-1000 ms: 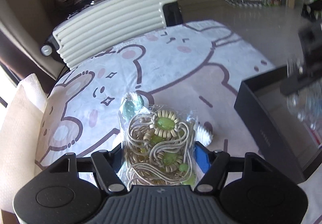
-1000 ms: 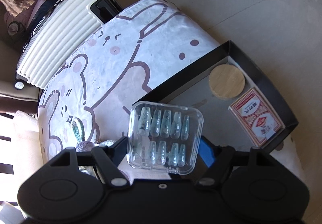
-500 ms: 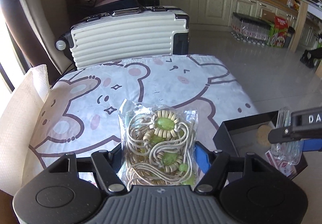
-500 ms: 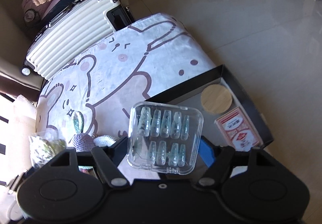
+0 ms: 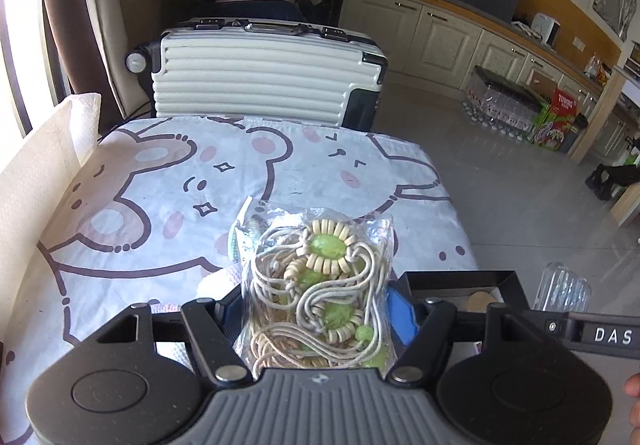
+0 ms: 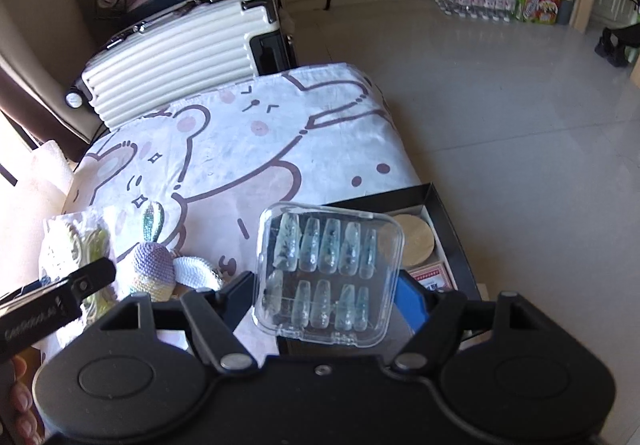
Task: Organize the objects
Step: 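Carry the necklace bag with the left gripper into the black box and release it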
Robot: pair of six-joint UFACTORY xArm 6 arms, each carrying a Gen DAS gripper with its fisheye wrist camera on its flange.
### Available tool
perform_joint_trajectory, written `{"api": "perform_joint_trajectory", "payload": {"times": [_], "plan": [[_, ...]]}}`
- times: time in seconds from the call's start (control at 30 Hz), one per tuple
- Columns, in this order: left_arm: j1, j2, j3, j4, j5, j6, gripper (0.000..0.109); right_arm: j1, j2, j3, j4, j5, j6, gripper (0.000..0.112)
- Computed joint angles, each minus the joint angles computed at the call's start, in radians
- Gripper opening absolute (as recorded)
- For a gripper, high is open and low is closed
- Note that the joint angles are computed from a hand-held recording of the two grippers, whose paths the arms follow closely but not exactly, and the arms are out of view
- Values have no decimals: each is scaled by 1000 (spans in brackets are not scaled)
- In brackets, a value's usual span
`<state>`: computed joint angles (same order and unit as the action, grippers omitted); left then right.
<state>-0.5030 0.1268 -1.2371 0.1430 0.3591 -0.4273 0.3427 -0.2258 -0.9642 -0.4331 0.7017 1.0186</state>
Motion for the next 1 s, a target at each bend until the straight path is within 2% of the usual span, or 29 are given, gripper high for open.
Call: {"api": "perform_joint_trajectory", "payload": {"times": [0.37, 0.67, 1.0], "plan": [[-44, 41, -47, -89, -1, 59, 70, -22, -38, 53, -9, -24, -17, 76], [-106, 141, -152, -187, 7, 130, 70, -86, -92, 134, 7, -50, -36, 76], [-155, 294, -318, -312, 47, 207, 70, -154, -100, 188, 68, -86, -140, 75]]}}
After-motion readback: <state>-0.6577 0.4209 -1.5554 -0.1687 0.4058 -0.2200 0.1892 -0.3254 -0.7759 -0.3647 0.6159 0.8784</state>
